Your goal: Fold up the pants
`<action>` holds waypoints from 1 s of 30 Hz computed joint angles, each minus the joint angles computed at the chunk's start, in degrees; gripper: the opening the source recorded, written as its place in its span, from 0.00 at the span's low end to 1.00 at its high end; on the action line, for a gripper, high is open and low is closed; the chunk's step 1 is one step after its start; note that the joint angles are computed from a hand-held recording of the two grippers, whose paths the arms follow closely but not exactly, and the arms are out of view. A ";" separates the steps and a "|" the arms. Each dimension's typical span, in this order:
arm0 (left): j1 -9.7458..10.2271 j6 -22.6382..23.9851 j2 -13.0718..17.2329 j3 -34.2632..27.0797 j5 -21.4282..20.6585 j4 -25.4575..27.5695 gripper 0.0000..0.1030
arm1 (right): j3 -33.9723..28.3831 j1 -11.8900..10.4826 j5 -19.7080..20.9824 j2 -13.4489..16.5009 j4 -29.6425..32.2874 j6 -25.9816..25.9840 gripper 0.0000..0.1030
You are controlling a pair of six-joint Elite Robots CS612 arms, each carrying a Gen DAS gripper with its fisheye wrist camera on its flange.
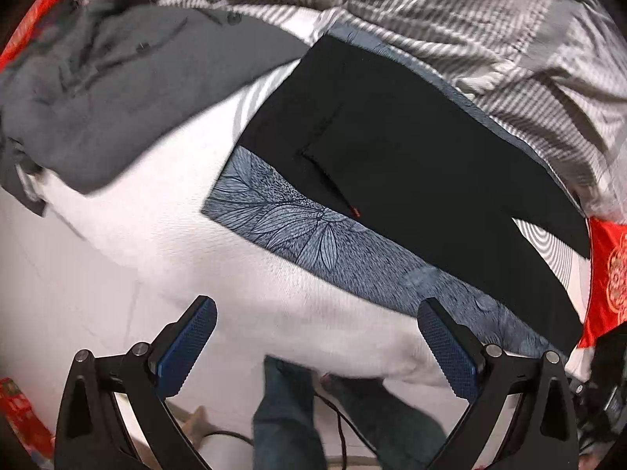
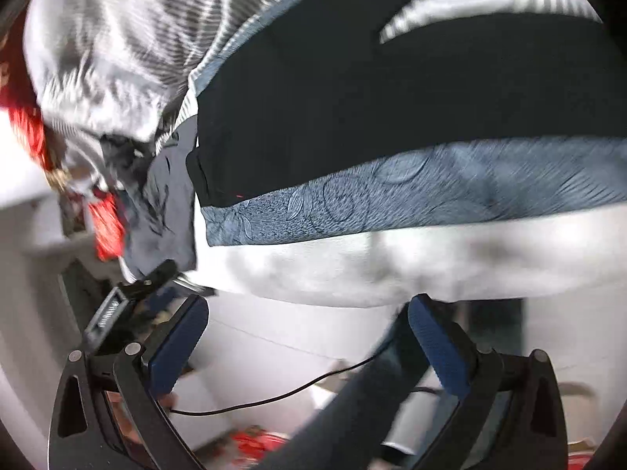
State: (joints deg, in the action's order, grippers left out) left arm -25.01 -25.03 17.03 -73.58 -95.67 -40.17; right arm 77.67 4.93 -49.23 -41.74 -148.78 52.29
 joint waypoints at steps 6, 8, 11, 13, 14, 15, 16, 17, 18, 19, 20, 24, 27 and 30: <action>1.54 -0.29 4.45 -1.34 -6.59 -2.14 0.91 | 1.12 0.90 -0.04 4.80 -17.46 16.99 0.99; 1.83 -0.12 5.43 -1.65 -8.35 -3.18 0.91 | 1.35 1.01 -0.43 5.91 -21.28 20.23 0.99; 2.08 0.92 6.40 -1.85 -10.18 -4.83 0.91 | 1.83 1.09 -1.55 7.33 -26.52 24.17 0.99; 2.21 1.26 6.86 -1.75 -11.09 -5.62 0.91 | 1.92 1.12 -2.98 8.42 -30.10 26.99 0.96; 2.36 1.33 7.10 -1.61 -11.61 -6.16 0.91 | 1.89 1.17 -3.47 8.71 -30.96 28.23 0.95; 2.45 1.22 7.25 -1.52 -12.14 -6.50 0.91 | 1.84 1.16 -3.97 9.16 -32.45 29.76 0.90; 2.55 1.04 7.41 -1.45 -12.72 -6.98 0.91 | 1.71 1.17 -4.54 9.76 -34.61 31.81 0.83; 2.66 0.92 7.53 -1.46 -13.00 -7.32 0.91 | 1.34 1.16 -4.87 10.32 -35.98 33.66 0.80; 2.73 0.70 7.65 -1.44 -13.34 -7.73 0.91 | 0.87 1.19 -5.01 10.87 -37.03 35.14 0.75; 2.78 0.46 7.76 -1.49 -13.66 -8.01 0.91 | 0.36 1.17 -5.00 11.45 -38.28 36.73 0.71; 2.82 0.25 7.84 -1.47 -13.88 -8.26 0.91 | -0.13 1.12 -4.85 12.02 -39.77 38.48 0.68; 3.12 -0.35 7.93 -1.32 -15.13 -8.84 0.91 | -2.72 0.88 -3.54 14.03 -46.33 44.38 0.34; 3.63 -3.22 8.08 -1.01 -17.93 -10.17 0.91 | -3.02 0.61 -3.04 13.63 -47.54 43.15 0.30; 4.16 -7.55 8.32 -0.40 -21.95 -12.78 0.91 | -3.13 0.36 -2.31 13.35 -48.98 43.15 0.29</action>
State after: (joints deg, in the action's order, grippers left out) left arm -20.85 -32.58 25.35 -73.99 -117.62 -52.95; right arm 74.54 5.29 -51.54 -28.39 -197.76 95.43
